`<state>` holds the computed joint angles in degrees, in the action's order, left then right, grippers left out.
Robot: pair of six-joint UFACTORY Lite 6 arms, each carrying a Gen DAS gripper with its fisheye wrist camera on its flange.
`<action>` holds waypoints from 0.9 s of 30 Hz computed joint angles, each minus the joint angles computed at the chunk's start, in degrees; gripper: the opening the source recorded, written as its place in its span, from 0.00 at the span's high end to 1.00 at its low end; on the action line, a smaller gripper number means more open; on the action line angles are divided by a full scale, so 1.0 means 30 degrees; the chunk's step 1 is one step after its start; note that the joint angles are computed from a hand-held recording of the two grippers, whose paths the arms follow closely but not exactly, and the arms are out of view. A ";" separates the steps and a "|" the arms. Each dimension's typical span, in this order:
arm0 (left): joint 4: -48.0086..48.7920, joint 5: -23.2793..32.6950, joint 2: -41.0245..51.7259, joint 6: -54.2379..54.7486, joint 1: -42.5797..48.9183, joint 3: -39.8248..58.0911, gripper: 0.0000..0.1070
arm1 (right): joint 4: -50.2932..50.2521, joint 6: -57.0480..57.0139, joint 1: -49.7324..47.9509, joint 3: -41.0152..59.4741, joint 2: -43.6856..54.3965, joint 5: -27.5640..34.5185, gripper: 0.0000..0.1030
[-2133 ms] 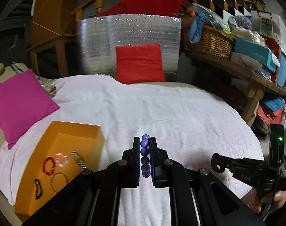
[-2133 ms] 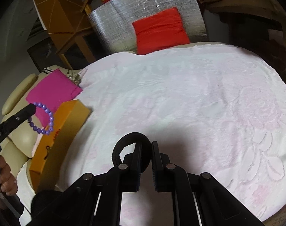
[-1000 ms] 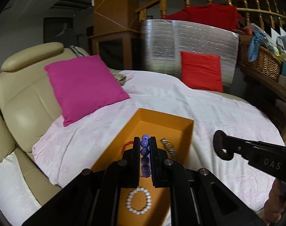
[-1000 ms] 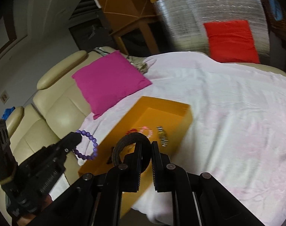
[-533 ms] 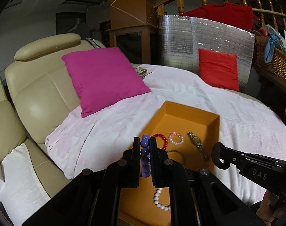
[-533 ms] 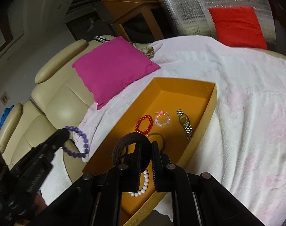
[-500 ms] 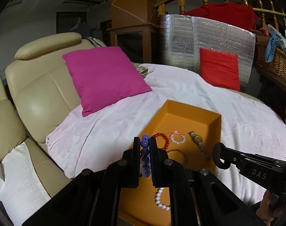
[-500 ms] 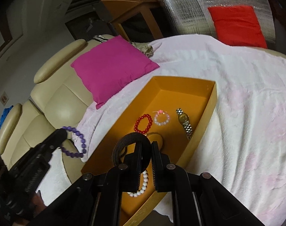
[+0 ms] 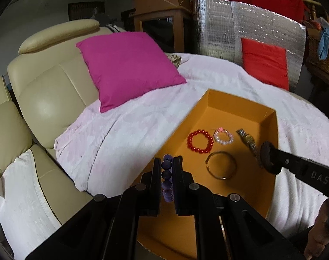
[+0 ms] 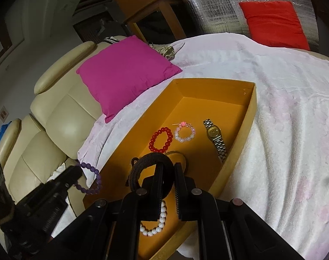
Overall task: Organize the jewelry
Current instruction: 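Carry the purple bracelet and black ring over the orange box with both tools, then open both tools to drop the bracelet and ring into the box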
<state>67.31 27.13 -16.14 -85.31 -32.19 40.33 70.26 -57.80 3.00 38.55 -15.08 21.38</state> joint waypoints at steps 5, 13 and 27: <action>0.0268 -0.0405 0.0584 -0.0326 0.0426 -0.0145 0.91 | -0.1769 0.1293 0.1455 0.0263 0.0516 -0.1469 0.90; 0.0805 -0.0665 0.1384 -0.1128 0.0591 -0.0294 0.91 | -0.4177 0.3071 0.2966 0.0045 0.0555 -0.3143 0.90; -0.0406 -0.1017 0.5258 0.0698 0.1208 0.2013 0.91 | -1.1745 1.0517 0.3841 0.1669 0.3150 -0.4631 0.90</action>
<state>66.09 24.08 -0.37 -83.22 -28.57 46.37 35.02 -26.25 14.52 43.55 -5.63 7.49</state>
